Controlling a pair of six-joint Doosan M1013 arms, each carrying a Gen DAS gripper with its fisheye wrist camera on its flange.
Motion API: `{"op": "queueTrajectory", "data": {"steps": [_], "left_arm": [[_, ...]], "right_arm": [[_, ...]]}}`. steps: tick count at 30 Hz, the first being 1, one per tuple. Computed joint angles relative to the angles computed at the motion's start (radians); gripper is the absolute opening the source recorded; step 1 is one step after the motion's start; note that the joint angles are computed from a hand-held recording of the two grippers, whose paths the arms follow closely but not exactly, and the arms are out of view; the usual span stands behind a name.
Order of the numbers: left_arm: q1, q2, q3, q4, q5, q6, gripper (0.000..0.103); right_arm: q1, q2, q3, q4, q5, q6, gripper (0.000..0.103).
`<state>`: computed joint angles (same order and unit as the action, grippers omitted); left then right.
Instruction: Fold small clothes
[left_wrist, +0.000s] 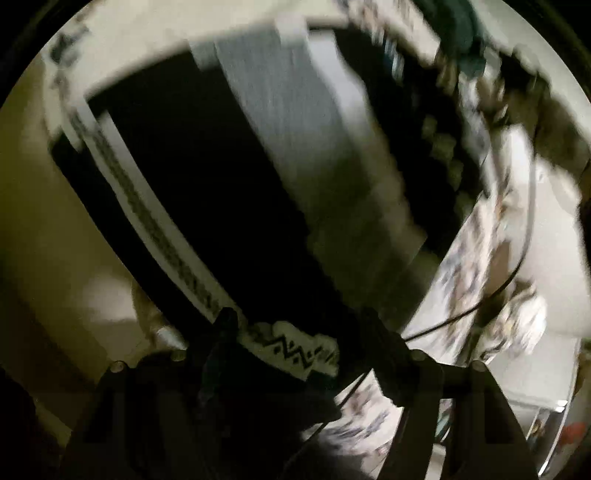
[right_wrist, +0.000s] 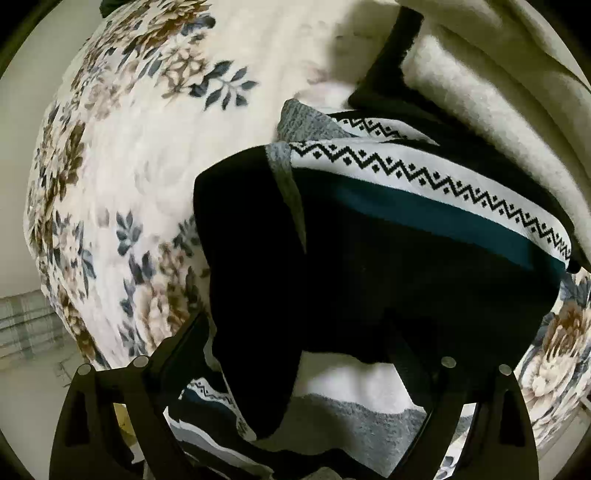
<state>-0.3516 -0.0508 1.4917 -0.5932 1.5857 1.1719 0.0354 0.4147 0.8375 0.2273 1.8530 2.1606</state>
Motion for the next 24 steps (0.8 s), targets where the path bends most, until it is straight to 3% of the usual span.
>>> {"op": "queueTrajectory", "data": {"steps": [1,2,4,6,7,8,16,20,24], "left_arm": [[-0.005,-0.005,0.004,0.011,-0.003,0.003,0.018],[-0.013,-0.01,0.004,0.036,-0.006,0.005,0.006],[-0.016,-0.028,-0.002,0.086,-0.036,0.006,0.006],[-0.004,-0.042,-0.019,0.128,-0.066,0.007,0.006],[0.002,-0.046,-0.027,0.141,-0.075,0.009,0.006],[0.009,-0.048,-0.04,0.16,-0.085,0.011,0.006],[0.083,-0.039,-0.117,0.267,-0.135,0.024,0.006],[0.133,-0.034,-0.079,0.255,-0.158,0.01,0.006],[0.151,0.002,-0.053,0.244,-0.15,0.017,0.01]], "right_arm": [[-0.001,0.002,0.001,-0.001,0.001,0.003,0.095],[-0.001,0.004,0.003,-0.004,0.001,0.01,0.095],[0.001,0.01,0.001,-0.01,0.01,0.009,0.089],[0.011,0.015,-0.012,-0.056,0.022,-0.008,0.04],[0.014,0.017,-0.019,-0.075,0.029,-0.015,0.03],[0.013,0.014,-0.02,-0.075,0.022,-0.02,0.013],[0.026,0.031,-0.138,-0.114,0.006,-0.029,0.012],[0.027,0.08,-0.237,-0.107,0.019,-0.015,0.011],[0.029,0.128,-0.271,-0.059,0.071,0.011,0.015]]}}
